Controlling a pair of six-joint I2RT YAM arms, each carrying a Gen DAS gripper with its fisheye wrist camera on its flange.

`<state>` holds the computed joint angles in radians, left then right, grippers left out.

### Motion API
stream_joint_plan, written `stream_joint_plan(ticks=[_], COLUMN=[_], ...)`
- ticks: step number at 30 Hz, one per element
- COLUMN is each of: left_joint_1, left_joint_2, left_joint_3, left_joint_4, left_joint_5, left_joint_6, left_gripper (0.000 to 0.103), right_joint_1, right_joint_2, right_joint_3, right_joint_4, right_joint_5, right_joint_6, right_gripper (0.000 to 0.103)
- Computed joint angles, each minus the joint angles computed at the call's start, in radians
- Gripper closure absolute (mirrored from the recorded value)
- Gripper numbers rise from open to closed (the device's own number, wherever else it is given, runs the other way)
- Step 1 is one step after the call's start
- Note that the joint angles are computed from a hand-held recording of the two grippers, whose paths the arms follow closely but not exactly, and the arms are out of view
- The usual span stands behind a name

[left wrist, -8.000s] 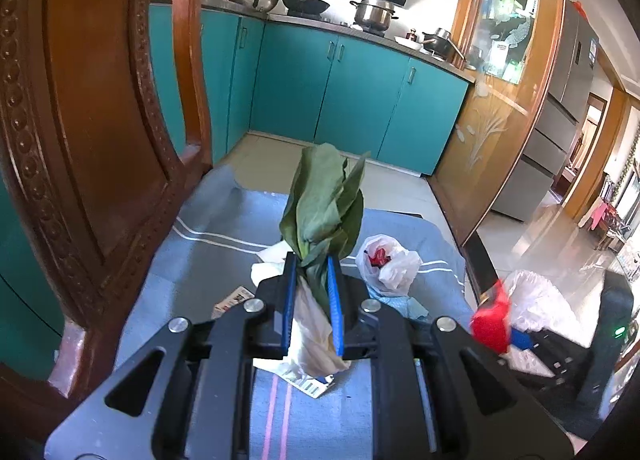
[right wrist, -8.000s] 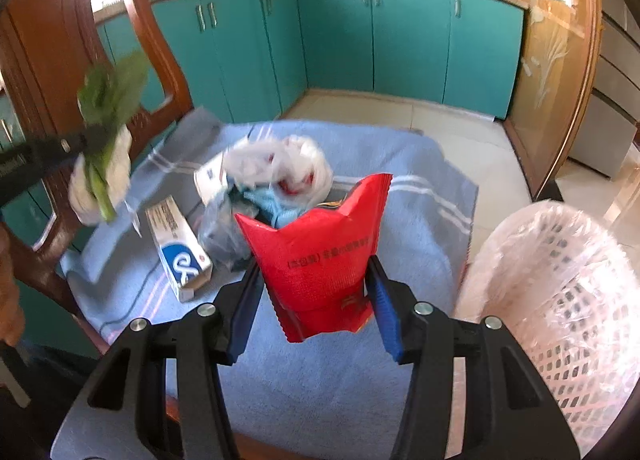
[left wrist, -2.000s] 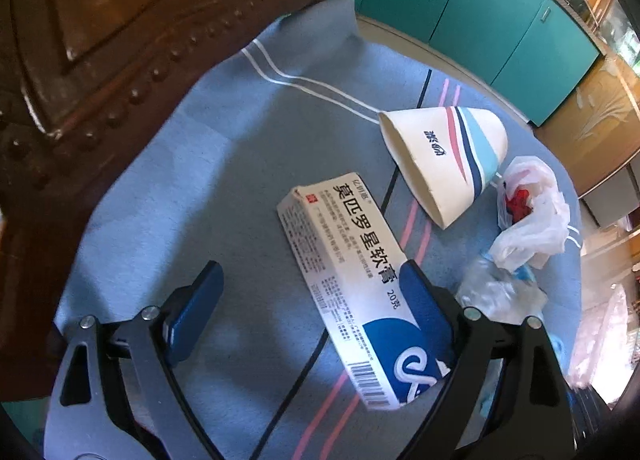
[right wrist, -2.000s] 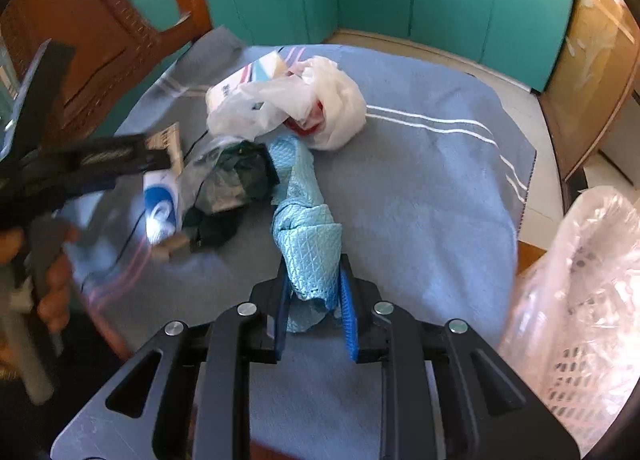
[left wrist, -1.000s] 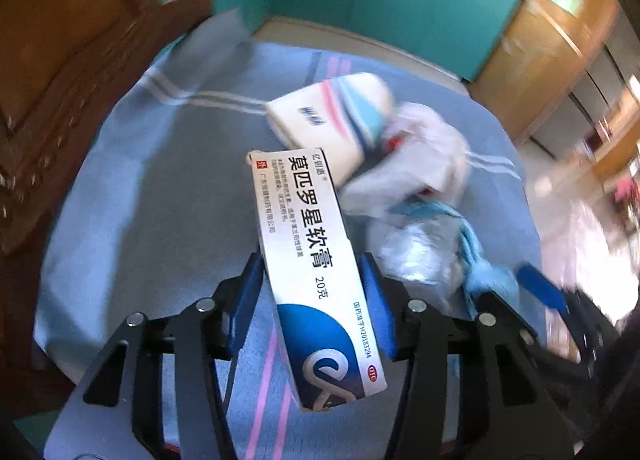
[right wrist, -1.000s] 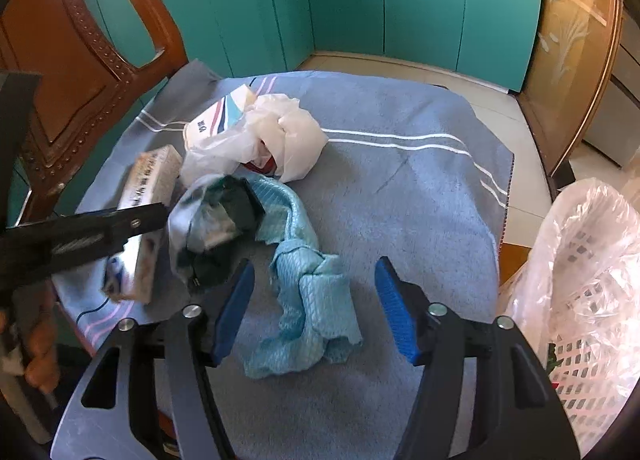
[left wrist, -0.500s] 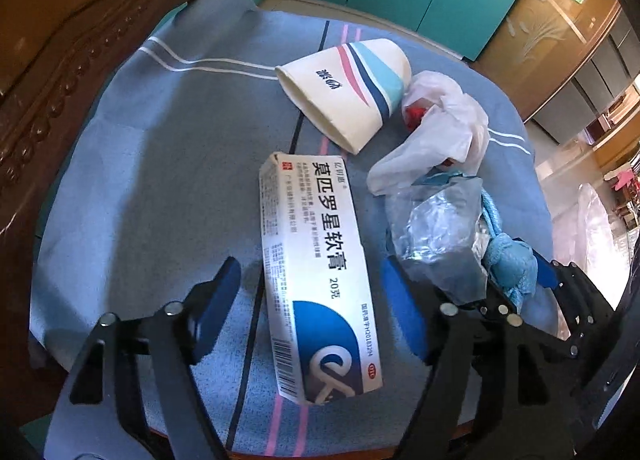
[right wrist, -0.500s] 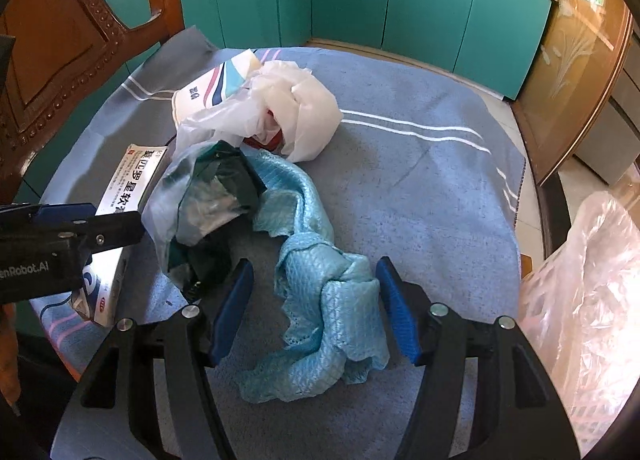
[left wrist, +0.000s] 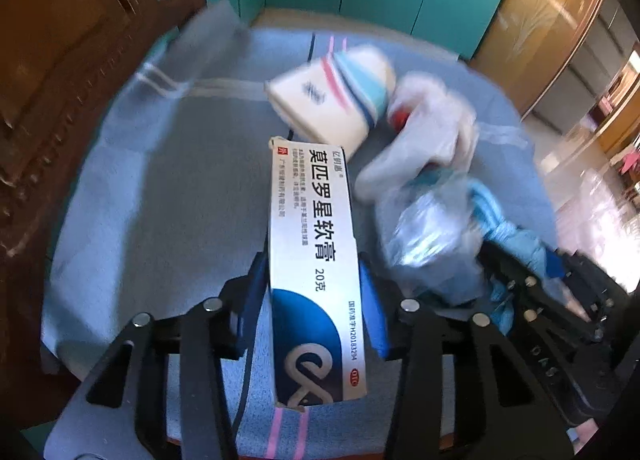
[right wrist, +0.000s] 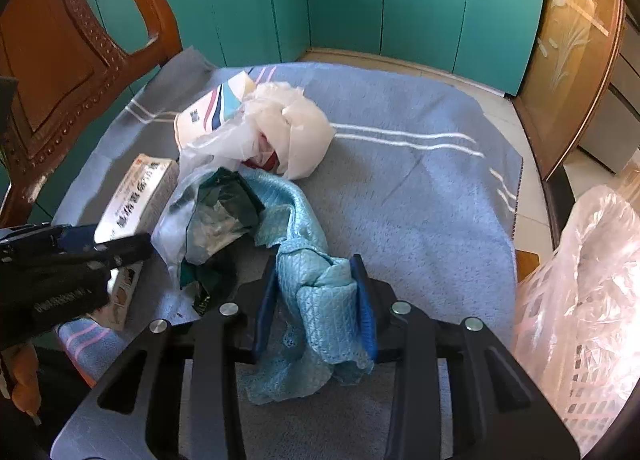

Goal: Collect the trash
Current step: 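Grasp the white ointment box with the left gripper while the right gripper grasps the blue cloth wipe, then lift the ointment box with the left gripper while the right gripper lifts the blue wipe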

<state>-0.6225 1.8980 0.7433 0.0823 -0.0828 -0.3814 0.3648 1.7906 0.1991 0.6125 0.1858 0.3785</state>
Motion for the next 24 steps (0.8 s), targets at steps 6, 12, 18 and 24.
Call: stream_joint_plan(ticks=[6, 12, 18, 24], left_joint_1=[0.02, -0.019, -0.034, -0.033], left_joint_2=[-0.115, -0.171, -0.171, -0.172], left_joint_3=[-0.076, -0.118, -0.111, -0.11], left_joint_4=[0.088, 0.097, 0.088, 0.078], left_joint_5=[-0.018, -0.08, -0.115, -0.12], left_joint_6=[-0.024, -0.036, -0.02, -0.007], left_gripper=[0.057, 0.057, 0.057, 0.056], right_joint_1=[-0.015, -0.048, -0.013, 0.009], right_joint_2=[-0.22, -0.377, -0.319, -0.263], right_joint_3=[-0.087, -0.13, -0.117, -0.097], right_joint_4=[-0.046, -0.113, -0.089, -0.075], right_joint_5=[0.013, 0.002, 0.018, 0.047], right_joint_6=[-0.004, -0.014, -0.004, 0.006], right_gripper=[0.068, 0.068, 0.068, 0.068])
